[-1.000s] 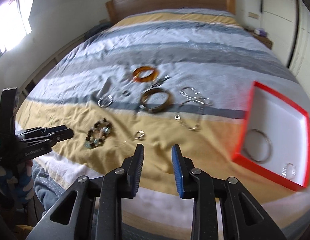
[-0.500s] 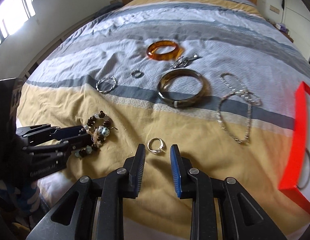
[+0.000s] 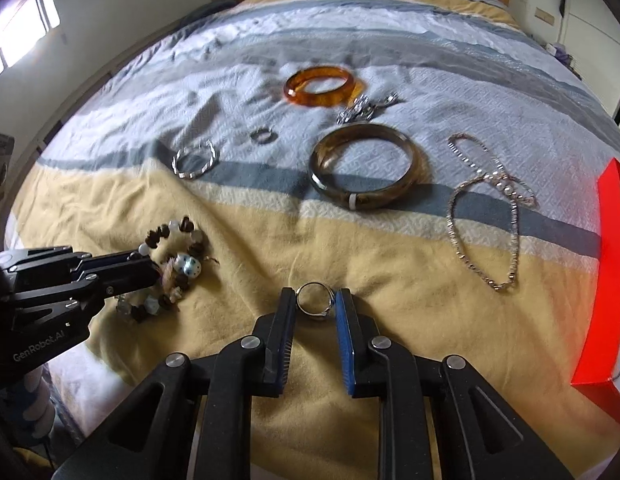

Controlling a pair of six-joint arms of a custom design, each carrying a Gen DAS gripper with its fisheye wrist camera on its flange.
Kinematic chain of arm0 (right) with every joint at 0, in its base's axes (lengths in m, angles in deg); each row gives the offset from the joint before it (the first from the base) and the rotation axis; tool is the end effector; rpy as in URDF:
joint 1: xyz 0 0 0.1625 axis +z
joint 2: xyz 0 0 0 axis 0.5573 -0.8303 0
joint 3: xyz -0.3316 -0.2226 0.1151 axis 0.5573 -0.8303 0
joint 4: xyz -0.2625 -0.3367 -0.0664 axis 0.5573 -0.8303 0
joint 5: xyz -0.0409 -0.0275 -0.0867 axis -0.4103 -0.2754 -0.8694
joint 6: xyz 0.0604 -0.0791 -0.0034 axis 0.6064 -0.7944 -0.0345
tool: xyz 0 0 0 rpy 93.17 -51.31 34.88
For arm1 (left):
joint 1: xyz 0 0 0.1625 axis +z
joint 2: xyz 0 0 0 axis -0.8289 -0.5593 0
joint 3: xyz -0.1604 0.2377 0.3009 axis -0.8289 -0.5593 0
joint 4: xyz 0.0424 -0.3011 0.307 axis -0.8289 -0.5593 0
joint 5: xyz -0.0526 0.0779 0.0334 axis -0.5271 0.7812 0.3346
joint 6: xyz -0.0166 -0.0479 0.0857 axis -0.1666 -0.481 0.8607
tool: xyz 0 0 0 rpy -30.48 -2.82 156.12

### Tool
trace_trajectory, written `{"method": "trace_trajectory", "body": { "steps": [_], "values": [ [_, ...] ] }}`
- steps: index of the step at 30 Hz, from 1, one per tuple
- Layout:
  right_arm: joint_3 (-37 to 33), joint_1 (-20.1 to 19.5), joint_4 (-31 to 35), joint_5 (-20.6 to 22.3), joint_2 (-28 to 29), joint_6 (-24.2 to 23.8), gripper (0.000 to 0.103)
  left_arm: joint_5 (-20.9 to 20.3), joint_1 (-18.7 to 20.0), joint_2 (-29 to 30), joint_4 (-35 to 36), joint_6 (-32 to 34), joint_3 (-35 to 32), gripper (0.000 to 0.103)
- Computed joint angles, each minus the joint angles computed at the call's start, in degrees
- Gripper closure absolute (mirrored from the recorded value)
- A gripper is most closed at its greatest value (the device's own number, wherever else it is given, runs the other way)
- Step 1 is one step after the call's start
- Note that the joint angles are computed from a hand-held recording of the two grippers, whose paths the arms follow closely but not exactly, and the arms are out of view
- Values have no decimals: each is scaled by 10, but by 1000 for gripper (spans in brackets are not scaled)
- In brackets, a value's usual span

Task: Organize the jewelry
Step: 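Grasp the beaded bracelet with the left tool while the right tool grasps the small silver ring, then lower the bracelet into the red box with the left tool while the right tool drops the ring there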

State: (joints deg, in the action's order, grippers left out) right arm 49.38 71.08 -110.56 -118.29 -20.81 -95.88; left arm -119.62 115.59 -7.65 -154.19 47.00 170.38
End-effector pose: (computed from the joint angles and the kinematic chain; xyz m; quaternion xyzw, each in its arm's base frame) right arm 0.2788 -0.7335 0.1181 0.1932 -0.9250 0.1800 0.2732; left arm -0.1932 -0.7093 0.2272 0.1588 0.9328 -0.1870 0.2642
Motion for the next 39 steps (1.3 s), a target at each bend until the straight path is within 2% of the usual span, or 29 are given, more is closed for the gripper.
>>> {"method": "trace_trajectory", "body": {
  "steps": [13,22,28,31,39],
  "values": [
    [96,10,-86,16,-97,-16,83,25,-49,-14,-36,-13,13,94],
    [167,-7,-136,-10,-197,-38,83,-13,-97,44,-28,6,-54,94],
    [168,-40,-152,-41,-242,-67,83,-46,-123,138,-8,54,-164,94],
    [153,-61,-156,-45,-249,-73,83,-71,-129,208,8,83,-255,94],
    [90,-114,-144,-34,-224,-89,83,-117,-122,387,101,91,-498,94]
  ]
}}
